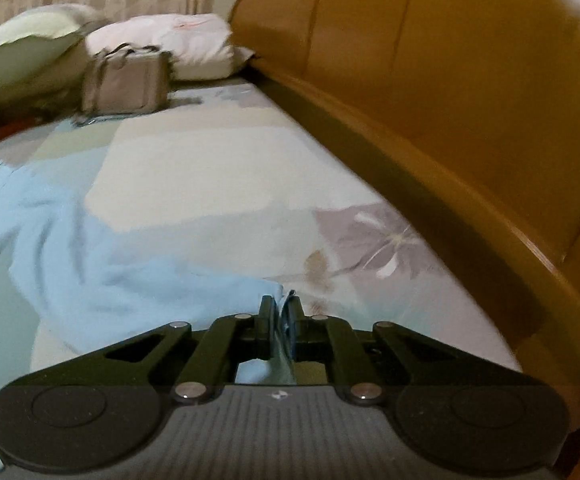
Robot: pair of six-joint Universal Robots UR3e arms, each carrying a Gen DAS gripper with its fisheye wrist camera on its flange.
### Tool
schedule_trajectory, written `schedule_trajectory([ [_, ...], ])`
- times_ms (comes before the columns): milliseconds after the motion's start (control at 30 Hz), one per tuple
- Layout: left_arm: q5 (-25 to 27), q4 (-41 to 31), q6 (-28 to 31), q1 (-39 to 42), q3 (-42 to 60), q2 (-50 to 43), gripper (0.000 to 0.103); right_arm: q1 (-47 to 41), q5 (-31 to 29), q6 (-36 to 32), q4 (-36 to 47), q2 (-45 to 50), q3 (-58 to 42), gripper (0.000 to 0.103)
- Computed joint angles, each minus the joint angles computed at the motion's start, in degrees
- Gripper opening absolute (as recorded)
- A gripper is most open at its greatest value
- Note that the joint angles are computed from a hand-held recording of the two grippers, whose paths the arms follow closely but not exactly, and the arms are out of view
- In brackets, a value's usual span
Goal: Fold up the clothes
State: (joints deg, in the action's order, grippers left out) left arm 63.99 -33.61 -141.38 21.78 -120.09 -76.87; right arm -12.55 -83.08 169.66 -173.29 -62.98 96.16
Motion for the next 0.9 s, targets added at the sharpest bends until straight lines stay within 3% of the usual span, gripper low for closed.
schedule_trajectory([
  [133, 0.9, 0.1, -0.5, 0.0, 0.1, -0.1, 0.082, -0.7, -1.5, 0.5, 4.8, 4.1, -8.5, 0.01],
  [367, 0.0, -0.5, 0.1, 0.8, 0.1, 0.1, 0.082, -0.8, -3.3, 3.1, 8.5, 7.2, -15.1, 0.011],
  [467, -1.3, -1.0, 1.2, 1.7, -0.1, 0.6, 0.082, 0.4, -6.4, 3.6, 12.9, 7.6, -17.5, 0.02],
  [533, -1.8, -0.8, 1.4, 2.3, -0.3, 0.8, 0.082, 1.3, -7.6, 3.3, 11.6, 7.3, -17.1, 0.025],
  [633, -2.1, 0.0, 1.1, 2.8, -0.5, 0.6, 0.082, 2.1, -4.1, 2.2, 9.8, 7.1, -18.0, 0.029],
  [733, -2.6, -0.1, 1.0, 3.2, -0.7, 0.6, 0.082, 4.0, 0.2, 0.2, 14.1, 10.9, -26.0, 0.033],
  [900, -2.8, -0.3, 1.8, 3.6, -0.7, 0.6, 0.082, 8.5, 1.4, -2.5, 25.6, 23.5, -47.2, 0.033],
])
